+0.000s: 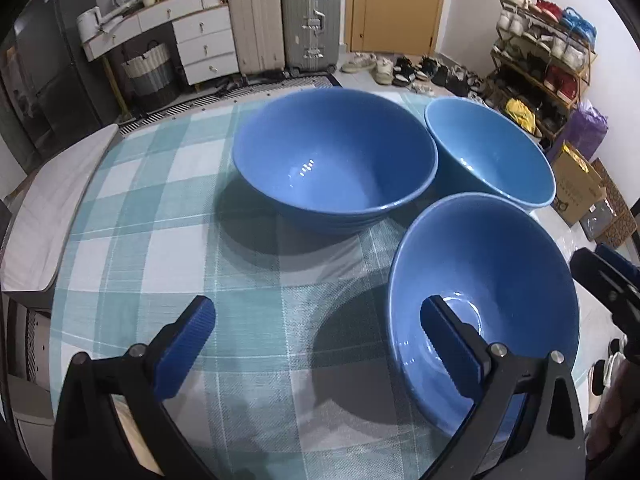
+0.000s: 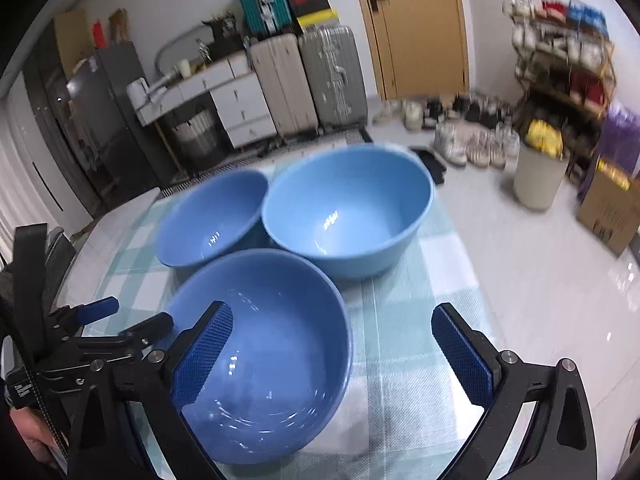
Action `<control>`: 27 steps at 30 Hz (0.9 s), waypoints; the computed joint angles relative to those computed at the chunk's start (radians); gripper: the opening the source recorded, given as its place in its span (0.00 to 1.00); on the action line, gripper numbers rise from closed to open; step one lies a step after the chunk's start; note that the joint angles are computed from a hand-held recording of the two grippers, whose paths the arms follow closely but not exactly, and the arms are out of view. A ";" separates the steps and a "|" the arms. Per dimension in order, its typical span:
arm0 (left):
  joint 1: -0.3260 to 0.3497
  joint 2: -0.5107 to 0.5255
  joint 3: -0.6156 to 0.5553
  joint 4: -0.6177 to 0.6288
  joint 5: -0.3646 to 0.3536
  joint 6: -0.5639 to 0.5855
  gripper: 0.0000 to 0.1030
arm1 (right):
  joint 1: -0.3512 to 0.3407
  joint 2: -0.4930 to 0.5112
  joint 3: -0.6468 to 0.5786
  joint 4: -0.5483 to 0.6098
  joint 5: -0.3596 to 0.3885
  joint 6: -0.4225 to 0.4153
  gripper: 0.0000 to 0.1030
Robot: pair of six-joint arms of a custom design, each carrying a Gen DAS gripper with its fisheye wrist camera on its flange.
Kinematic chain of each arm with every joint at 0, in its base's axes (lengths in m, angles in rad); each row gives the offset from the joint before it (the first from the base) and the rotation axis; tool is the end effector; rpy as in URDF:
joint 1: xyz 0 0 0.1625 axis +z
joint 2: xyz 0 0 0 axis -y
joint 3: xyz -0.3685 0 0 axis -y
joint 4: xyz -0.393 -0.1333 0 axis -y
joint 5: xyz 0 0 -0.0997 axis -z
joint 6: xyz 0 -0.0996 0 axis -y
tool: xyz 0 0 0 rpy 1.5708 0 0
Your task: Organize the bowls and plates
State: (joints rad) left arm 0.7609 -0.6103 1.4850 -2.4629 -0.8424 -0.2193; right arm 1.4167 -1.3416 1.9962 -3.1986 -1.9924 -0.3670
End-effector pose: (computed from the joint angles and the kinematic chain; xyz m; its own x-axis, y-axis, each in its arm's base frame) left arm -0.3367 -0.5962 -0.0005 -0.6680 0.3697 -0.6458 0.5930 0.7888 -0.1618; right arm 0.0106 -0.5347 0.3134 -0.8241 0.2433 0.5115 -0.2243 0.6892 -0.6890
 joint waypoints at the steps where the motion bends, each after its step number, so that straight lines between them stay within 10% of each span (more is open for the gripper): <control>1: 0.002 0.002 -0.002 0.000 -0.009 0.003 0.99 | -0.007 0.003 -0.001 0.004 0.003 0.007 0.98; 9: 0.009 0.006 0.009 -0.046 -0.038 0.035 0.95 | -0.059 0.012 -0.008 0.079 0.030 0.046 0.69; 19: 0.039 0.017 -0.032 0.037 -0.152 0.014 0.47 | -0.058 0.013 0.011 0.060 -0.003 0.011 0.58; 27: 0.055 0.013 -0.038 0.050 -0.243 -0.003 0.30 | -0.054 0.009 0.017 0.065 0.001 0.000 0.51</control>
